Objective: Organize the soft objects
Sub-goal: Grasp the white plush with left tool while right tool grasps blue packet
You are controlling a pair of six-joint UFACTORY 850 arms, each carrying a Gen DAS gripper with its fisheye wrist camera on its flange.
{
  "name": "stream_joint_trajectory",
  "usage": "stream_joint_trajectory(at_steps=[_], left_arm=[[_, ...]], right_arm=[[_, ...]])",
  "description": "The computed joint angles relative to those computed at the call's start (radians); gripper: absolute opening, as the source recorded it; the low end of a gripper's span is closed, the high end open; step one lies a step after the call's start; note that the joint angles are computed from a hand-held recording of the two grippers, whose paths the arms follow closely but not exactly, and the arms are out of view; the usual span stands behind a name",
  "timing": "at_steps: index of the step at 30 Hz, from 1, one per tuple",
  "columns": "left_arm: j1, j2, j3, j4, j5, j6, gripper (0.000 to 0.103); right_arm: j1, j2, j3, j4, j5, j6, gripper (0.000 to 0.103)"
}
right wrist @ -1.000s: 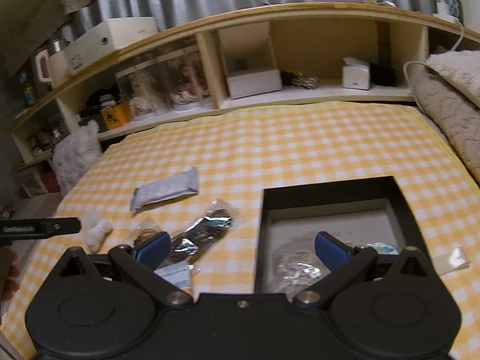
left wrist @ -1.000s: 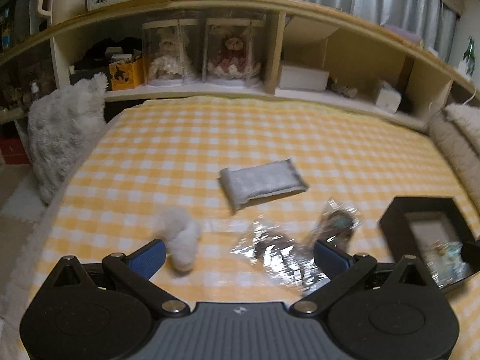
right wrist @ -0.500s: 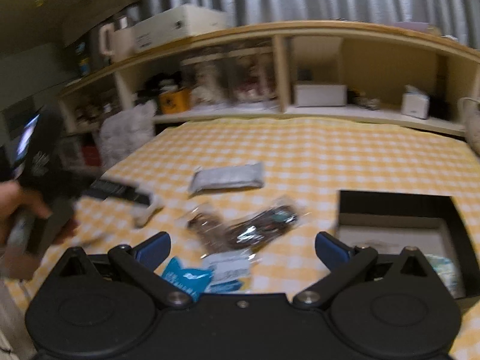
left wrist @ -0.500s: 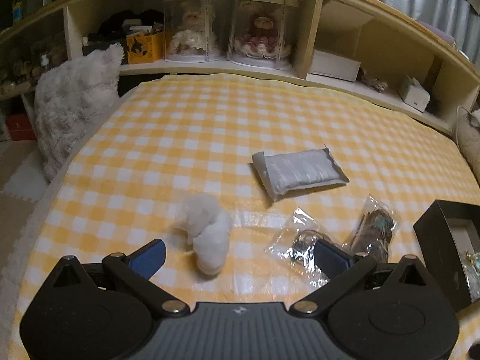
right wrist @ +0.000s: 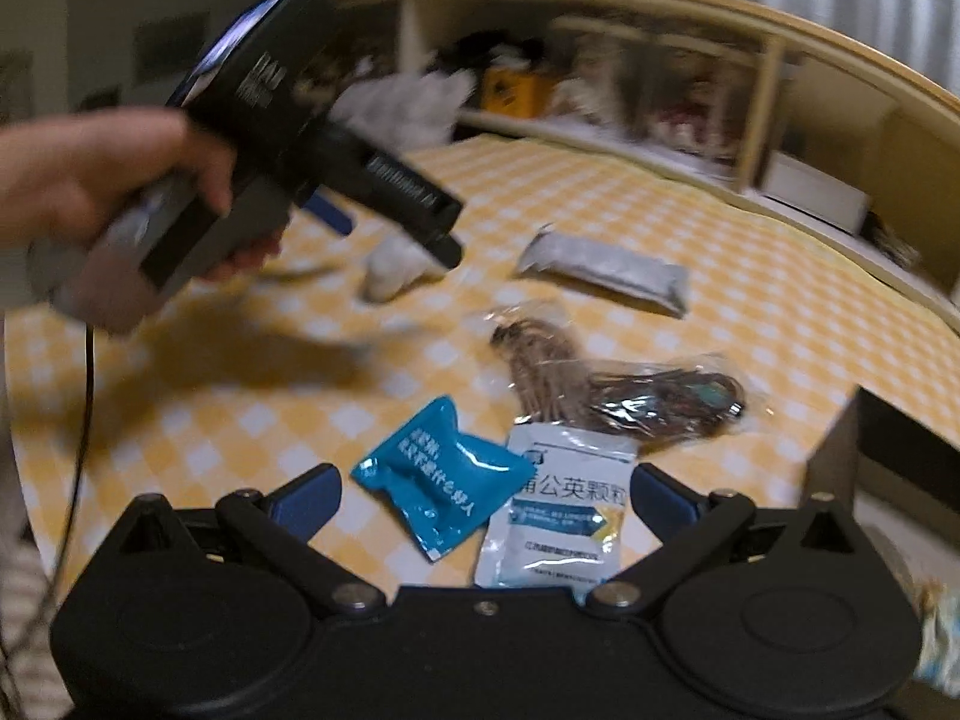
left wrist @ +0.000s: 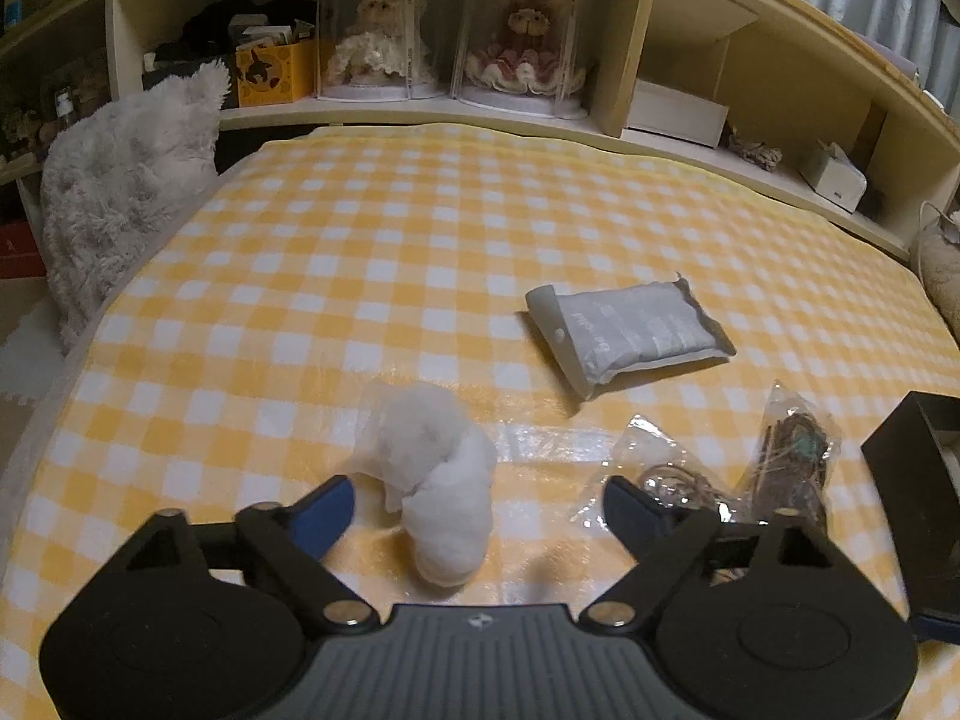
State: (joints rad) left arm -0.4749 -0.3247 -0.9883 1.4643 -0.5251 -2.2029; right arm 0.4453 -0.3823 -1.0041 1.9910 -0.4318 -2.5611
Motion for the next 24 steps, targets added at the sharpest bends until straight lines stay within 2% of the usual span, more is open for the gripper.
stream_joint_trajectory(at_steps=[4,8,11,14,19,22,24], left_arm=[[0.009,-0.017,-0.001,0.027,0.006,0.012,0.079],[0.025,-0.030,0.001,0.055,0.039,-0.014,0.071],[0.030,-0.038,-0.002,0.066,0.036,-0.012,0.067],[0.035,-0.038,0.004,0.099,0.042,-0.052,0.066],[0.037,-0.044,0.001,0.128,0.041,-0.081,0.065],[0.034,-0.050,-0.008,0.107,0.032,-0.055,0.055],[0.032,-0.053,-0.014,0.082,0.025,-0.028,0.047]], right_arm=[[0.011,-0.029,-0.029,-0.079,0.004,-0.136,0.093],[0.018,-0.062,-0.071,-0.226,-0.012,-0.094,0.086],[0.029,-0.091,-0.112,-0.311,-0.016,-0.057,0.077],[0.030,-0.122,-0.158,-0.405,-0.026,0.049,0.066],[0.012,-0.156,-0.216,-0.574,-0.058,0.282,0.063],[0.005,-0.168,-0.238,-0.649,-0.077,0.391,0.062],[0.000,-0.177,-0.256,-0.707,-0.102,0.476,0.056]])
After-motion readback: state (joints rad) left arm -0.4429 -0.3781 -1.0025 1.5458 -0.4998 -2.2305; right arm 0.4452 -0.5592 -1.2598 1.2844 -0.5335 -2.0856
